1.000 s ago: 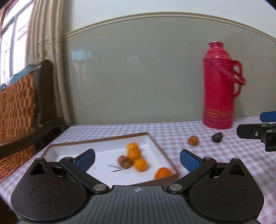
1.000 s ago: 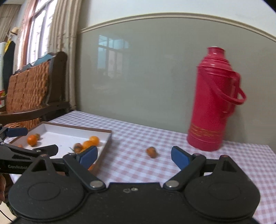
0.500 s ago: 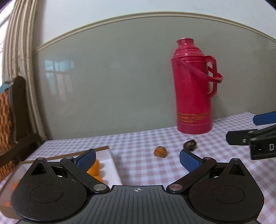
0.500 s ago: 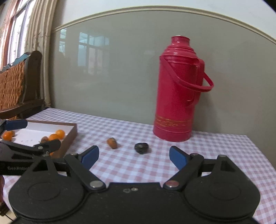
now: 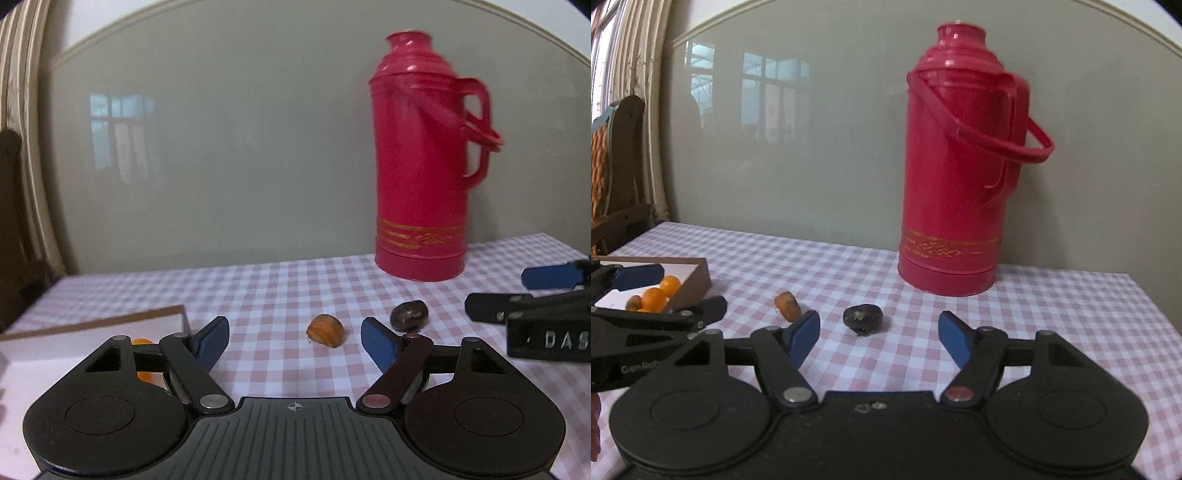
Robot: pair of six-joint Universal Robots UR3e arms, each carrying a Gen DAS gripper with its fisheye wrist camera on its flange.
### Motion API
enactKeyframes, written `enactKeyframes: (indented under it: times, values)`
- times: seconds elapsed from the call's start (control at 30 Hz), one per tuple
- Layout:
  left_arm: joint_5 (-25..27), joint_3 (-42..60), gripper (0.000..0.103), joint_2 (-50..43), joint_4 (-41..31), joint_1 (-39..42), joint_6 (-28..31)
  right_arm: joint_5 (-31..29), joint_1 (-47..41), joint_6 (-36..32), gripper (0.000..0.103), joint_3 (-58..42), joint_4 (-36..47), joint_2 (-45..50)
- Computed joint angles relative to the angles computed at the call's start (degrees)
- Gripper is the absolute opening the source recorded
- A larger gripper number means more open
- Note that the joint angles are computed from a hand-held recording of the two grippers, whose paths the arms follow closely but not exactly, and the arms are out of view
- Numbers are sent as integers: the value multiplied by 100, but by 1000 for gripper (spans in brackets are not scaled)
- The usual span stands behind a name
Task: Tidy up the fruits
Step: 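Move both grippers from the box toward the brown nut and dark chestnut, then grasp the brown nut with the left gripper while the right gripper grasps the dark chestnut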
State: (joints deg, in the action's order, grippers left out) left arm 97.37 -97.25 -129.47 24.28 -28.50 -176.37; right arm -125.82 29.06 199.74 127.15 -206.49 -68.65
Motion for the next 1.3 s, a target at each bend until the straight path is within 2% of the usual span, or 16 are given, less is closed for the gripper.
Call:
enactKeyframes:
  times: [0.13,0.2,0.27,0.3,0.43,0.6,0.87,1.13,1.2,1.3]
  values:
    - [-163,770,67,-454,-657,27,-261,432,-373,-181,55,-392,198,351]
    - [-156,1142,66,-660,-960,-15,-322,620,-529,-256,53,-571,276,519]
    - [-141,1443,65,-844,-1137,-30,-392,811,-695,-294,44,-695,387,609]
    - [-125,1631,65,-934,-1284,-33,-405,905,-771,-279,43,-750,409,668]
    - [-75,2241,65,-1215,-1795,-8,-459,1267,-1003,-309,42,-929,461,892]
    - [-64,2867,60,-1530,-2322,-10,-588,1474,-1126,-416,39,-1298,620,1202]
    - [-49,3606,60,-1985,-2657,-30,-677,1830,-1465,-598,34,-1543,528,1449]
    - [-284,3936,60,-2192,-2942,-87,-623,1998,-1666,-725,33,-1043,216,1235]
    - [-320,4053,57,-2224,-3110,-107,-556,1985,-1690,-727,33,-942,226,1153]
    - [-248,4147,34,-2257,-3196,-143,-535,2034,-1758,-661,33,-753,121,1055]
